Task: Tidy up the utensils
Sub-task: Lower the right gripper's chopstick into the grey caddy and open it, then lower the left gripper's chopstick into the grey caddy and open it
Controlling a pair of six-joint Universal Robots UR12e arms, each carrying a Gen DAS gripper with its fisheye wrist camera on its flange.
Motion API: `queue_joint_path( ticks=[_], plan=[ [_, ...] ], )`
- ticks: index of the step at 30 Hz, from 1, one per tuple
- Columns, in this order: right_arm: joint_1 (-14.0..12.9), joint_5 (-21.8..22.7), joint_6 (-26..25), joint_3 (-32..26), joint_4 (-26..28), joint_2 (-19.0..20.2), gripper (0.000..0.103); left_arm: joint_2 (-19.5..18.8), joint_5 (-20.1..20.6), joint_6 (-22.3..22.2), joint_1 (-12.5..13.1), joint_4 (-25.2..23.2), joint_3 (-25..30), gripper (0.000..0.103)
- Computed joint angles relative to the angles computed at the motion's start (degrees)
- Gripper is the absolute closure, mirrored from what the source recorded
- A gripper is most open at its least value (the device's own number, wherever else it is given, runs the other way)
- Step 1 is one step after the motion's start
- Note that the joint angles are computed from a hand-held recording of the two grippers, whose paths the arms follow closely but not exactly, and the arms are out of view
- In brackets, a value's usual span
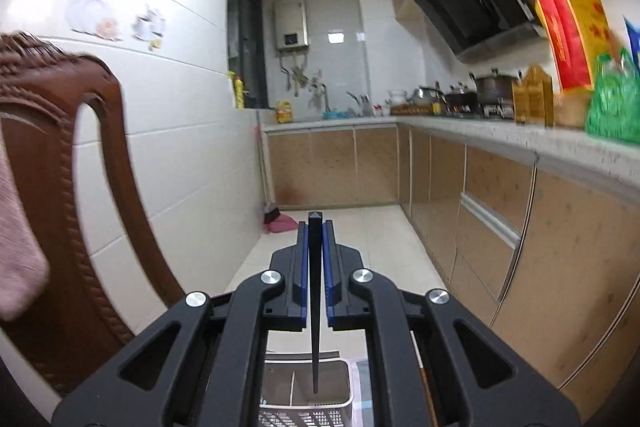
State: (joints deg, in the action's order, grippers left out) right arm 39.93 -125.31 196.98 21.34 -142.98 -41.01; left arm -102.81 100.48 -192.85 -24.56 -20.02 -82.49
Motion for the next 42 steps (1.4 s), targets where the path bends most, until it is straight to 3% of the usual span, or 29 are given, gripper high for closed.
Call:
queue_joint_path(
  ticks=[11,16,17,18,20,23,28,29,32,36,39,42],
  plan=[
    [-2.16,3.91,13.52,14.04,-3.05,-4.16,0.096,-0.17,-0.32,0.11,0.01,-0.29,0.34,0.096],
    [-3.08,10.09,16.21,21.65,-6.39,-8.14,0.087,-0.51,-0.07,0.23,-0.13,-0.69,0.69,0.096],
    [-3.1,11.11,15.56,23.89,-7.96,-9.38,0.079,-0.56,-0.14,0.19,-0.16,-0.7,0.74,0.096],
    [-3.04,11.65,15.0,26.11,-9.86,-10.55,0.062,-0.61,-0.12,0.27,-0.21,-0.69,0.77,0.096],
    [-2.68,11.55,15.08,30.94,-13.35,-13.2,0.041,-0.72,0.06,0.55,-0.28,-0.83,0.92,0.096],
    [-2.17,12.76,15.34,39.16,-18.69,-17.96,0.041,-0.83,0.48,0.86,-0.42,-0.74,0.98,0.096],
    [0.9,8.66,12.11,48.33,-15.02,-24.09,0.036,-0.94,1.38,1.45,-0.81,-1.22,1.14,0.096],
    [1.76,7.88,12.17,50.34,-13.35,-25.2,0.03,-0.86,1.72,1.7,-0.88,-1.54,1.2,0.096],
    [2.54,9.56,15.5,52.89,-8.05,-26.68,0.029,-0.23,0.49,0.04,-0.51,-1.63,1.19,0.096],
    [2.26,10.84,13.72,53.29,-8.66,-26.41,0.029,-0.76,1.62,-1.77,-0.58,-2.27,3.72,0.096],
    [1.67,11.2,13.74,54.38,-10.78,-27.01,0.029,-2.09,1.57,-2.86,-0.61,-3.26,8.09,0.096],
    [1.11,12.14,14.8,54.55,-10.98,-27.28,0.029,-5.26,4.8,-0.94,-1.35,-2.76,15.34,0.096]
  ],
)
